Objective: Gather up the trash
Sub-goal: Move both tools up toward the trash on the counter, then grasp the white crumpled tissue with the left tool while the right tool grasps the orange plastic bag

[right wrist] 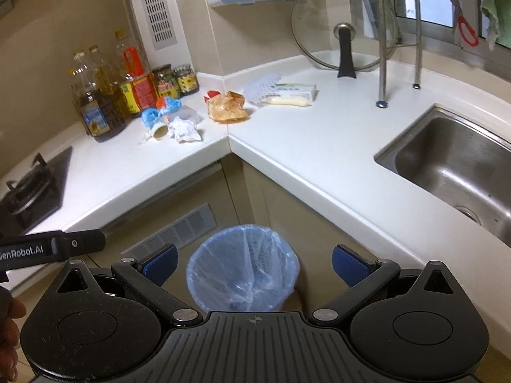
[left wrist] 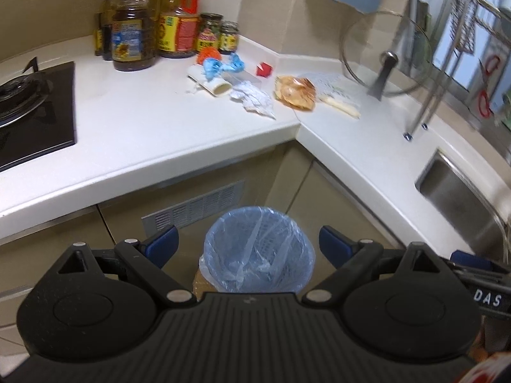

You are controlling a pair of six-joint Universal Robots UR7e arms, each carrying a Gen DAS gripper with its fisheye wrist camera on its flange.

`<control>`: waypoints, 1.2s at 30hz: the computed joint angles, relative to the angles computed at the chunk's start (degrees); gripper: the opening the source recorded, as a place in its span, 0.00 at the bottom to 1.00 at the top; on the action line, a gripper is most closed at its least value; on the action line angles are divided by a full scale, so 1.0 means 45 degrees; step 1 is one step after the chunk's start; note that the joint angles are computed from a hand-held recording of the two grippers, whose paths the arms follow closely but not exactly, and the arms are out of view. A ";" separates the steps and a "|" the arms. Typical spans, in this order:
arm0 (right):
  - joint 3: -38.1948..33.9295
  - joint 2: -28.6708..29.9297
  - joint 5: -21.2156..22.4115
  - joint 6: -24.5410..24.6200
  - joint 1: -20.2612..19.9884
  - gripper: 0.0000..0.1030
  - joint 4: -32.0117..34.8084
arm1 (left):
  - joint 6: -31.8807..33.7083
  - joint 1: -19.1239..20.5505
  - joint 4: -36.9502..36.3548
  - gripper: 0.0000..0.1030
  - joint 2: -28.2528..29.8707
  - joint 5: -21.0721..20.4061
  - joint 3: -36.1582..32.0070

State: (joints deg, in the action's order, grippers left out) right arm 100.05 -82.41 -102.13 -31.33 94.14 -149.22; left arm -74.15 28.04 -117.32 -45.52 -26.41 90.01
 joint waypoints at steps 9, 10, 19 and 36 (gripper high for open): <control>-0.1498 0.1490 0.1307 -0.0427 -0.0152 0.99 0.0022 | -0.0130 0.0590 0.0281 0.91 0.0097 0.0974 -0.0645; -0.1663 0.1688 0.1343 -0.0449 -0.0154 0.99 -0.0054 | 0.0281 0.0715 -0.0240 0.91 0.0149 0.1089 -0.0668; -0.4034 0.4017 0.1001 -0.0237 0.0271 0.99 -0.0639 | 0.6962 0.2345 -0.6846 0.91 0.1251 0.0241 -0.2060; -1.1739 0.8951 0.1025 -0.1524 0.0040 0.92 0.2812 | 1.0043 0.4241 -0.8389 0.84 0.4500 -0.0800 -0.7124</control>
State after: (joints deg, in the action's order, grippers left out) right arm 47.22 -42.13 -97.52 -38.19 94.32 -136.57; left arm -28.95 47.13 -155.07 -25.26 -30.01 57.95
